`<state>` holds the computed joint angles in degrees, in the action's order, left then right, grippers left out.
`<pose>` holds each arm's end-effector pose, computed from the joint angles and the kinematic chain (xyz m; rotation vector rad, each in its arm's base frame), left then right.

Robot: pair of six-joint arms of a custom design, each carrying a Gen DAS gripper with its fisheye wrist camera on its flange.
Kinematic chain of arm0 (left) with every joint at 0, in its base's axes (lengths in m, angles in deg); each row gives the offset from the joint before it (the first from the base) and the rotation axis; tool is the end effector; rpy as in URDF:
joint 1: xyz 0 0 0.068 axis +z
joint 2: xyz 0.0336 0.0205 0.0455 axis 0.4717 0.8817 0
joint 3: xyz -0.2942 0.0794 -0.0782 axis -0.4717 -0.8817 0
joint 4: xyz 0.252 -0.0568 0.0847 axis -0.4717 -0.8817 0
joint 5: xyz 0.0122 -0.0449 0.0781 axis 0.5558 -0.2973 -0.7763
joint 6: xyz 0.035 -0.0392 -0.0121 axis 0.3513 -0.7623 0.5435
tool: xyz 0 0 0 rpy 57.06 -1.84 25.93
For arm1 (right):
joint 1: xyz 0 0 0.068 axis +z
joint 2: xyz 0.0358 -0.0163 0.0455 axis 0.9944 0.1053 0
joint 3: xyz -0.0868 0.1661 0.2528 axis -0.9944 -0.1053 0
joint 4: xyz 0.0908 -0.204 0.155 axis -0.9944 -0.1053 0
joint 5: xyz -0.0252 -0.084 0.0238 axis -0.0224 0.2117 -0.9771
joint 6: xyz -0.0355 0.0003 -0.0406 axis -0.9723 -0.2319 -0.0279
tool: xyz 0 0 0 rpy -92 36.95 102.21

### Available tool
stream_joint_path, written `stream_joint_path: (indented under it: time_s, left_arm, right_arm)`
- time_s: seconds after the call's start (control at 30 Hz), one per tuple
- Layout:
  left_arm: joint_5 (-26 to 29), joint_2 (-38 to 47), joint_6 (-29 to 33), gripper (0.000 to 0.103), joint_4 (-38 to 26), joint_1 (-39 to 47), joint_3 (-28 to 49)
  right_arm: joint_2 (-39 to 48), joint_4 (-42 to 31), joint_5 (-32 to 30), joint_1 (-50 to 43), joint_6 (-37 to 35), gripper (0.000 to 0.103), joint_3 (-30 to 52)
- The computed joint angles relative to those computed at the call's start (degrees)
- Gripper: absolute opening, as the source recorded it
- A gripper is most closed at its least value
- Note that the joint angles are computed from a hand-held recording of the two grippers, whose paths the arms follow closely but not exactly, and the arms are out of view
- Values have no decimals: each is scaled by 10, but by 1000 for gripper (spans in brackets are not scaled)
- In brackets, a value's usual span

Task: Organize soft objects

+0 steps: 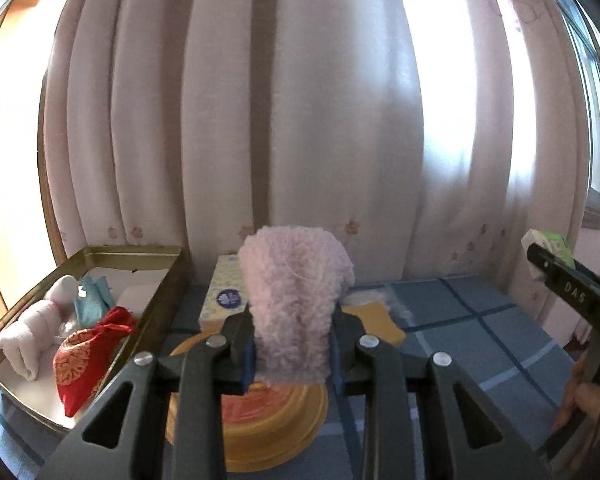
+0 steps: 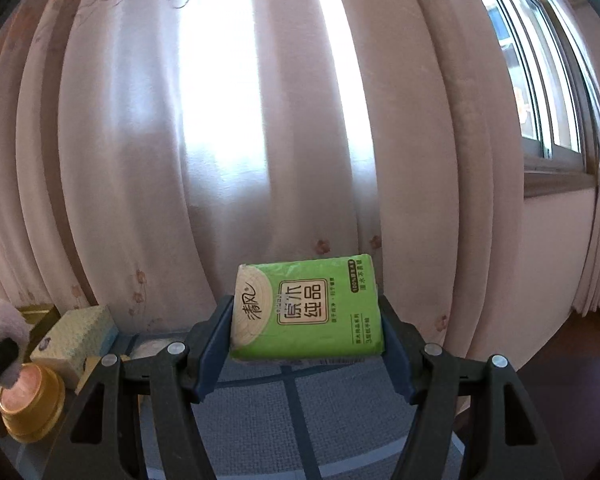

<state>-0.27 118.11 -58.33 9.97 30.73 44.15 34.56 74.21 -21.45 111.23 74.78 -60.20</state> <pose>0.3366 -0.0026 0.1521 0.4817 1.9011 -0.3656 0.2216 0.0792 0.1465 0.6689 1.7314 -0.4060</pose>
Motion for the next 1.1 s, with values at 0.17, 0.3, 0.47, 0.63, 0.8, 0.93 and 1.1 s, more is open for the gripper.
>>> stream_joint_path:
  time_s: [0.17, 0.3, 0.47, 0.63, 0.8, 0.93, 1.1]
  left_arm:
    - [-4, 5, 8, 27, 23, 2, -8]
    - [6, 2, 13, 27, 22, 10, -11]
    - [27, -2, 21, 27, 21, 26, -14]
    - [44, -5, 23, 27, 11, 42, -12]
    - [61, -4, 25, 27, 7, 58, -9]
    - [75, -2, 25, 27, 4, 69, -6]
    - [93, 2, 29, 27, -4, 84, 1]
  right_arm:
    - [-6, -29, 16, 12, 16, 69, 3]
    - [-8, -75, 41, 32, 47, 69, 15]
    - [-13, -127, 72, 61, 103, 69, 21]
    - [3, -165, 89, 88, 144, 69, 43]
    - [33, -196, 95, 125, 170, 69, 80]
    - [55, -197, 91, 147, 186, 69, 102]
    - [88, -197, 89, 171, 194, 69, 137]
